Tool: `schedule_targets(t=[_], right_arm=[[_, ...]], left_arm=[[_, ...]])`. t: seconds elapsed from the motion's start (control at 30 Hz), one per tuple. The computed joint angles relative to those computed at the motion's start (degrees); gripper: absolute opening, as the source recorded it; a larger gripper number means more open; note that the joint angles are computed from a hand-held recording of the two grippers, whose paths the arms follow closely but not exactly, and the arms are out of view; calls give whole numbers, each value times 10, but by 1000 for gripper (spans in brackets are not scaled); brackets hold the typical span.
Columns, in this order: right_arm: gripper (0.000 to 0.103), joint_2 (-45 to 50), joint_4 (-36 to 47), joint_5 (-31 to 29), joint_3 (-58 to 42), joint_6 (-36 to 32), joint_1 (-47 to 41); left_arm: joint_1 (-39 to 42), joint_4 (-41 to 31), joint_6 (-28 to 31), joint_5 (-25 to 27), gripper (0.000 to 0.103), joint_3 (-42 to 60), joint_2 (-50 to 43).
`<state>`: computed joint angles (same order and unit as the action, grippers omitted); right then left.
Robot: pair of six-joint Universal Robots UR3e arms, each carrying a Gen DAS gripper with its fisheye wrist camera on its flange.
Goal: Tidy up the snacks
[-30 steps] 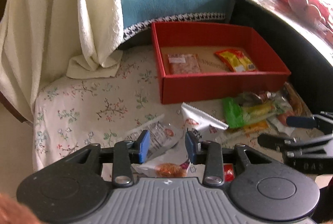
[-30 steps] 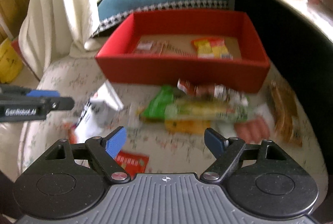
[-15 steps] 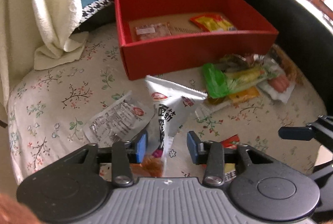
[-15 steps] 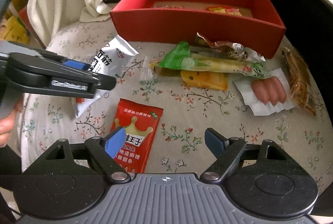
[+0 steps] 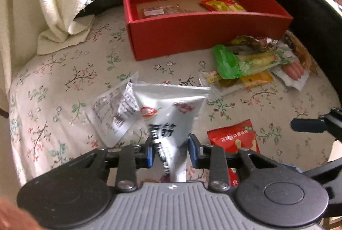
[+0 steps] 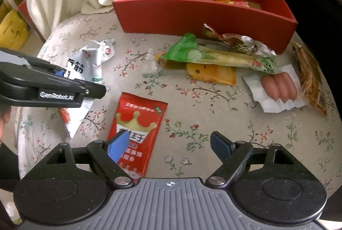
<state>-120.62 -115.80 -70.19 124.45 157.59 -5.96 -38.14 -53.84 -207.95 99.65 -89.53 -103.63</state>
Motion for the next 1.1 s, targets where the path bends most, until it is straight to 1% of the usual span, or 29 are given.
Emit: schedule_targets(t=[0.13, 0.2, 0.3, 0.33, 0.4, 0.43, 0.47, 0.5, 0.6, 0.67, 0.77, 0.8, 0.83, 0.9, 0.97, 1.03, 1.1], right_arm=[[90, 12, -25, -10, 1, 29, 36], [93, 30, -42, -29, 0, 53, 67], [94, 61, -74, -63, 5, 78, 116], [96, 66, -90, -69, 12, 81, 127], [96, 76, -134, -101, 25, 83, 157], [95, 73, -137, -99, 29, 77, 154], [92, 69, -129, -95, 28, 74, 147], [84, 63, -123, -97, 27, 70, 143], [71, 40, -99, -83, 27, 57, 114], [67, 31, -85, -74, 27, 49, 100], [65, 32, -78, -75, 21, 49, 98], [65, 35, -83, -77, 22, 50, 99], [65, 38, -88, -79, 22, 50, 103], [66, 37, -93, -80, 25, 49, 104], [67, 43, -100, -77, 26, 50, 103], [71, 48, -102, -78, 25, 50, 103], [82, 51, -106, -92, 27, 59, 106]], left_arm=[[9, 13, -12, -15, 25, -31, 34], [9, 14, -9, -18, 25, -40, 44], [12, 11, -11, -24, 24, -46, 49], [12, 7, -12, -26, 25, -47, 49], [12, 2, -10, -35, 25, -54, 52], [10, 5, -9, -37, 25, -61, 55], [8, 7, -6, -36, 25, -67, 59], [6, 9, -2, -36, 25, -74, 64], [16, 8, 1, -51, 28, -98, 85], [22, -3, 6, -60, 31, -106, 92], [12, -3, 15, -55, 34, -108, 93], [10, -6, 22, -57, 36, -108, 94], [10, -9, 29, -60, 41, -106, 94], [14, -11, 34, -69, 45, -109, 97], [15, -9, 46, -76, 51, -113, 99], [7, -6, 55, -72, 55, -112, 94], [-5, -4, 61, -60, 57, -108, 87]])
